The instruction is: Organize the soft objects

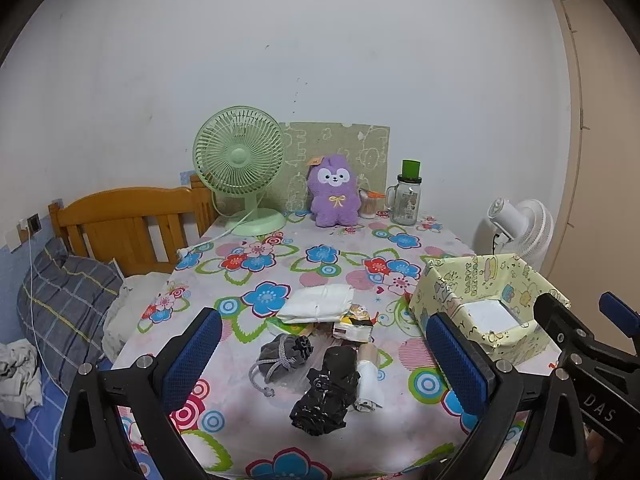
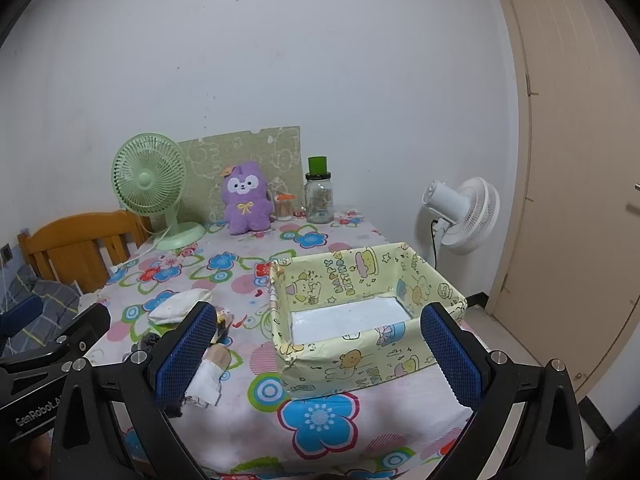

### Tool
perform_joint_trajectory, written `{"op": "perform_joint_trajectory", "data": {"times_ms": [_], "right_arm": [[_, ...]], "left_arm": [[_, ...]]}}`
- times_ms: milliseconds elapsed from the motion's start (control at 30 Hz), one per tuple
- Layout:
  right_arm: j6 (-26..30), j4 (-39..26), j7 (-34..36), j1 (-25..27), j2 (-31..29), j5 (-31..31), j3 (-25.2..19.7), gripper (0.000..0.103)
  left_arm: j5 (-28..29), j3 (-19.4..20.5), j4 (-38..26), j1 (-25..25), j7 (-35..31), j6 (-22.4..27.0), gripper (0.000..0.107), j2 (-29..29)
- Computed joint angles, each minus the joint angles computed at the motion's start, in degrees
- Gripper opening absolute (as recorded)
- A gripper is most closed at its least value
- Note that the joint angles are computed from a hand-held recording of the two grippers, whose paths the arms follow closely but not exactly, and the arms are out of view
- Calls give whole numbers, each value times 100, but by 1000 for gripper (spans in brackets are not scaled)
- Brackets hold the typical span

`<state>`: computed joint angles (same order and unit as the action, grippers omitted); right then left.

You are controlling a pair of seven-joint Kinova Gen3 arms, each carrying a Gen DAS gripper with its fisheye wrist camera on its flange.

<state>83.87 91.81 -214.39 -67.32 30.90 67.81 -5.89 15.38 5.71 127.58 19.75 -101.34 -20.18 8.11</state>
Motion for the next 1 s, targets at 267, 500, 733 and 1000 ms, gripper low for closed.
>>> {"op": "perform_joint_trajectory", "data": {"times_ms": [267,500,733,1000], "right_arm": [[-38,58,-20,0,-32,49,-21,102],[-114,52,67,35,-41,70,-35,102],[-161,50,83,28,-13,108,-15,102],[-171,45,63,18,18,107,-5,99]], "left_arm": [[-40,17,52,-33,30,-89,103,-14],[86,-36,37,-8,-85,-40,103,-16],[55,-30,36,-56,-46,-28,103,-4],[-15,-25,54,-72,-10,-47,103,19]]}}
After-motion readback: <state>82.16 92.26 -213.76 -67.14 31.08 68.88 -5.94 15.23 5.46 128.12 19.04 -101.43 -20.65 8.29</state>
